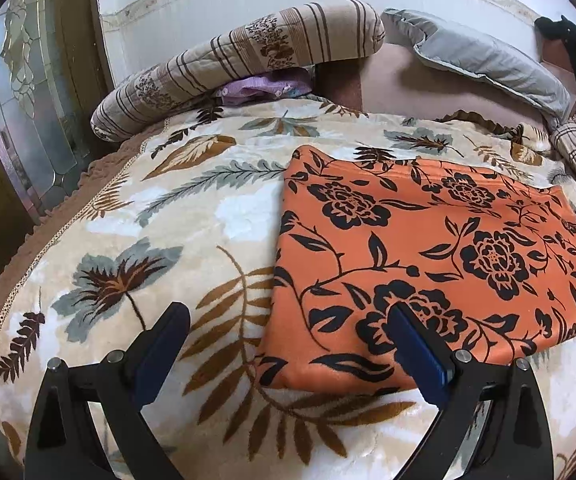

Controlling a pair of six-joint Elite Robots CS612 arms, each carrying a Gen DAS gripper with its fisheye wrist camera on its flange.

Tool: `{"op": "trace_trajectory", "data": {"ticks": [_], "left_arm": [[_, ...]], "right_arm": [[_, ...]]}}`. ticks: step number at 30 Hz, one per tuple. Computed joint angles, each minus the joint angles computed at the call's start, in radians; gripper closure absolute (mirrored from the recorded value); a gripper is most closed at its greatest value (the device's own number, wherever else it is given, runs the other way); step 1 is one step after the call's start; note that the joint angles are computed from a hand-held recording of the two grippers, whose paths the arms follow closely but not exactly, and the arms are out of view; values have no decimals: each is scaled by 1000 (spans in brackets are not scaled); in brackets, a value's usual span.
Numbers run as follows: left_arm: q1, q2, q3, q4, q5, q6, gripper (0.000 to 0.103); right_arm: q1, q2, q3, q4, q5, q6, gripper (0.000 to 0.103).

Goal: Fold small clothes
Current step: 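Grasp the edge of the orange folded shirt with the right tool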

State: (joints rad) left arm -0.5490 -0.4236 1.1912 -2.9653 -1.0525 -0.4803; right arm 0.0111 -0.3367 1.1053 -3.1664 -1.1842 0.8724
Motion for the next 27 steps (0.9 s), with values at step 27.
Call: {"op": "trace_trajectory", "data": {"ticks": [27], "left_arm": [[39, 32, -100, 150, -65, -172, 4]], "right_arm": [[18, -11, 15, -49, -67, -89, 42]]}}
